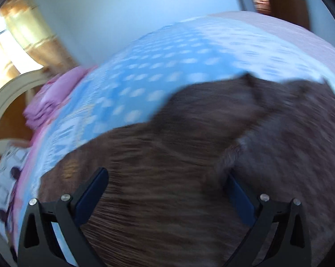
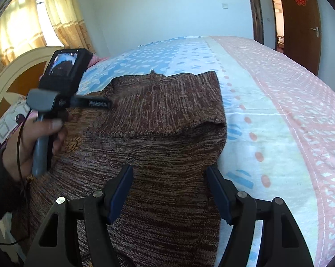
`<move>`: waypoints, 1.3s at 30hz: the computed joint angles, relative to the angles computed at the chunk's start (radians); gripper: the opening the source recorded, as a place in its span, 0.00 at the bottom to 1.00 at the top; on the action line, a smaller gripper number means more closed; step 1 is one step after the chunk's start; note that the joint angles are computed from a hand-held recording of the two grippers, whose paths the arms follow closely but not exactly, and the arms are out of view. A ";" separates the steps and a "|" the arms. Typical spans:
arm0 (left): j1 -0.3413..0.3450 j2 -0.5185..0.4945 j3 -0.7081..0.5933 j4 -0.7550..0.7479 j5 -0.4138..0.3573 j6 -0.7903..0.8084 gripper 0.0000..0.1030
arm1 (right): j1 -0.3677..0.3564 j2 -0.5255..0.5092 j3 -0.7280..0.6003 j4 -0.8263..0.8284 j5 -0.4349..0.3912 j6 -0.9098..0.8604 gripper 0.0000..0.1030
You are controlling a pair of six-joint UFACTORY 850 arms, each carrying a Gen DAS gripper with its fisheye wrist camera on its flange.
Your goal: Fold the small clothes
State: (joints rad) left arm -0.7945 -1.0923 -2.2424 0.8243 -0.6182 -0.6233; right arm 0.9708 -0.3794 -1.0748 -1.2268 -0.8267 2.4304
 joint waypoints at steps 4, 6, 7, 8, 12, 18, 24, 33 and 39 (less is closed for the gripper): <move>0.066 -0.114 -0.237 -0.155 -0.135 0.081 1.00 | 0.000 -0.002 -0.003 -0.001 0.013 -0.014 0.67; 0.078 -0.089 -0.200 -0.151 -0.134 0.068 1.00 | 0.002 0.012 0.002 -0.003 0.002 -0.003 0.67; 0.084 -0.040 -0.119 -0.151 -0.091 0.050 1.00 | 0.003 0.026 0.007 -0.013 -0.006 0.005 0.67; 0.087 0.003 -0.047 -0.149 -0.046 0.034 1.00 | 0.001 0.040 0.010 -0.025 -0.011 0.010 0.67; 0.072 0.151 0.196 -0.174 0.107 0.060 1.00 | -0.044 0.078 -0.006 -0.030 -0.001 -0.064 0.67; 0.052 0.195 0.271 -0.240 0.150 0.141 1.00 | -0.144 0.008 -0.147 0.110 0.122 -0.386 0.67; 0.103 0.223 0.311 -0.227 0.146 0.070 1.00 | -0.169 -0.173 -0.381 0.343 0.209 -0.787 0.53; 0.183 0.275 0.395 -0.217 0.175 0.052 1.00 | -0.158 -0.349 -0.606 0.416 0.070 -0.910 0.08; 0.222 0.277 0.402 -0.222 0.180 0.049 1.00 | -0.172 -0.389 -0.668 0.470 0.062 -0.939 0.10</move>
State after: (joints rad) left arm -0.5726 -0.8157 -1.8400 0.6020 -0.4381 -0.5743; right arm 0.7992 -0.7685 -1.7426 -0.7568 -0.7651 1.4915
